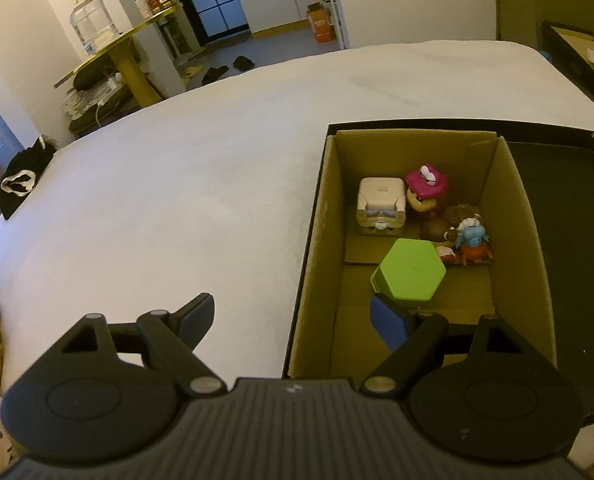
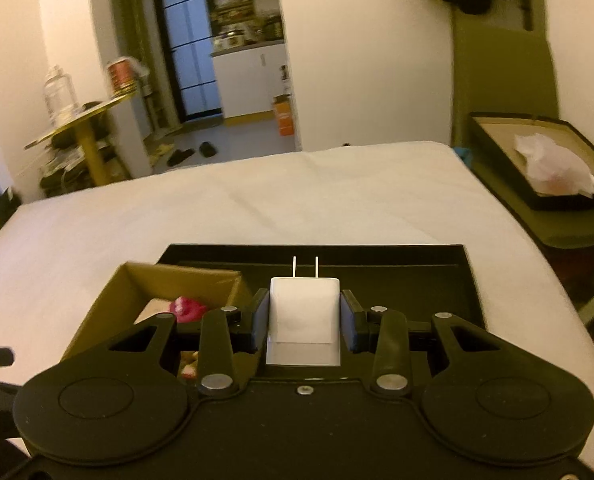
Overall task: Organize rigid objects
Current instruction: 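Carry the white charger with the right gripper over the box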
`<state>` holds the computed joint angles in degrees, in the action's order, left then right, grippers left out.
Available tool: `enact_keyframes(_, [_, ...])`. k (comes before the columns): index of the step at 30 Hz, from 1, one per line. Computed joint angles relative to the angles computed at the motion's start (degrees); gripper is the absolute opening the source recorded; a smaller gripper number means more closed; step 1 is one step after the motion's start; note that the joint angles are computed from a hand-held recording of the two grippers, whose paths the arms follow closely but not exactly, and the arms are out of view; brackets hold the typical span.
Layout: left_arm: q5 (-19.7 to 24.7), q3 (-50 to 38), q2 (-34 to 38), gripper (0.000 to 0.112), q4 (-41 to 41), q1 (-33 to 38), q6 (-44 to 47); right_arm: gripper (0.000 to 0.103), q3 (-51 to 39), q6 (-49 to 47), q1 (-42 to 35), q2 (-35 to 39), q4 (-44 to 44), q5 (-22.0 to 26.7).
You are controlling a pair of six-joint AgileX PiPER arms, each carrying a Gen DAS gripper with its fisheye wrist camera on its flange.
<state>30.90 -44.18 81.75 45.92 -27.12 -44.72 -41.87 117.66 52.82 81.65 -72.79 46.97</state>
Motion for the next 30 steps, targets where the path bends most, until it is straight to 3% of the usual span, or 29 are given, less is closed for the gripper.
enact_keyframes(4, [-1.48, 0.76, -0.13, 0.084, 0.54, 0.48, -0.27, 0.036, -1.76, -1.10, 1.19, 1.55, -0.97, -0.58])
enact_keyframes(12, [-6.04, 0.86, 0.02, 0.076, -11.09, 5.27, 11.38, 0.036, -5.72, -4.70, 2.81, 4.88, -0.32, -2.87])
enact_keyframes(20, [-9.30, 0.92, 0.30, 0.029, -35.28, 11.66, 35.72, 0.036, -11.50, -11.19, 3.35, 10.67, 2.73, -5.53])
enact_keyframes(30, [-11.10, 2.66, -0.59, 0.029, -59.13, 17.30, 62.36, 0.037, -18.03, -19.04, 4.48, 17.16, 6.76, -2.53])
